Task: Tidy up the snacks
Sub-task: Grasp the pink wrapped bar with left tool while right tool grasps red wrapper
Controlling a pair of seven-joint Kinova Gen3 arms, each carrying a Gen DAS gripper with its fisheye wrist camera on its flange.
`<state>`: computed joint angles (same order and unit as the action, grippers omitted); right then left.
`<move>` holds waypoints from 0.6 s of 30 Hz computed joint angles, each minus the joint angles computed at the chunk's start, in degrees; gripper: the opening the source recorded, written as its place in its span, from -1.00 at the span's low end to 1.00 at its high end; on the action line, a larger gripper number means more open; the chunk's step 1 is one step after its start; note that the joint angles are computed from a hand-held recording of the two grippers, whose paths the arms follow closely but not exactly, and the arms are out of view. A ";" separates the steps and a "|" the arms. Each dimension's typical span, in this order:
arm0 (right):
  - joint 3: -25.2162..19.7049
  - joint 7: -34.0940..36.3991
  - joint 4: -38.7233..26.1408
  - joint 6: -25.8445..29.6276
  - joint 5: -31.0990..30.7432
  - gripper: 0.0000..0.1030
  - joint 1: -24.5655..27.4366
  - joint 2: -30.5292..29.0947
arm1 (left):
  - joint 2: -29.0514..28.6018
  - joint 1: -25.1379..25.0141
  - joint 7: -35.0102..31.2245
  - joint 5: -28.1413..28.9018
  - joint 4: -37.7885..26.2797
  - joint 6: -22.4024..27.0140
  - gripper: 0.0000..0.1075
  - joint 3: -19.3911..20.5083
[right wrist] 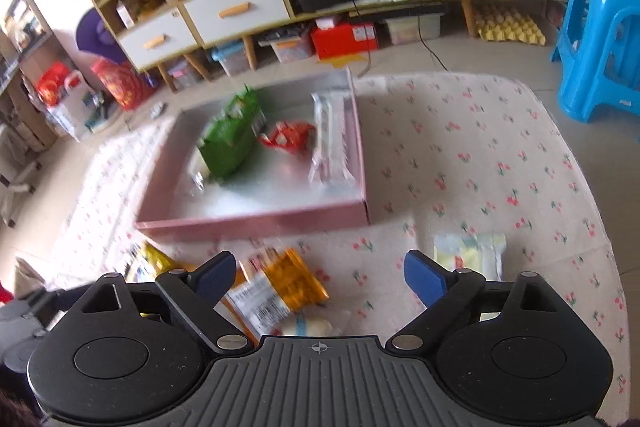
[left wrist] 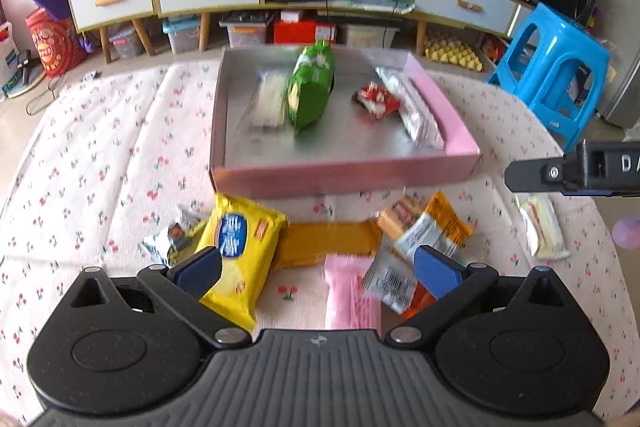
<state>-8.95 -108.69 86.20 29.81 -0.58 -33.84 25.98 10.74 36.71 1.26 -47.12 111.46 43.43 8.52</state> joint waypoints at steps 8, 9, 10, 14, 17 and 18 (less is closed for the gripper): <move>-1.27 4.32 1.80 3.88 -1.71 0.80 1.40 -0.05 | -1.24 -0.26 2.52 0.79 3.82 -3.07 0.90 0.53; -0.76 3.91 1.77 4.90 -1.22 0.80 0.81 0.02 | -1.40 -0.57 1.94 1.65 4.25 -3.79 0.89 0.73; -0.53 3.76 1.83 5.91 -0.85 0.80 0.49 0.03 | -1.51 -1.01 0.81 2.69 4.61 -4.66 0.88 0.92; -0.84 4.15 2.33 9.09 -1.05 0.80 0.71 0.23 | -1.67 -0.81 -0.98 4.01 5.77 -6.10 0.84 1.21; -1.91 5.64 2.72 11.22 -2.91 0.80 2.10 0.66 | -1.21 0.28 -0.50 2.81 6.30 -6.17 0.78 1.13; -2.29 6.20 2.73 11.95 -3.77 0.80 2.65 0.84 | -1.16 0.65 -0.12 2.29 6.60 -6.39 0.77 1.08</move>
<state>-11.24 -102.49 88.93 41.76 -4.35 -31.19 26.81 9.58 37.36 1.14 -44.83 118.06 37.04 9.60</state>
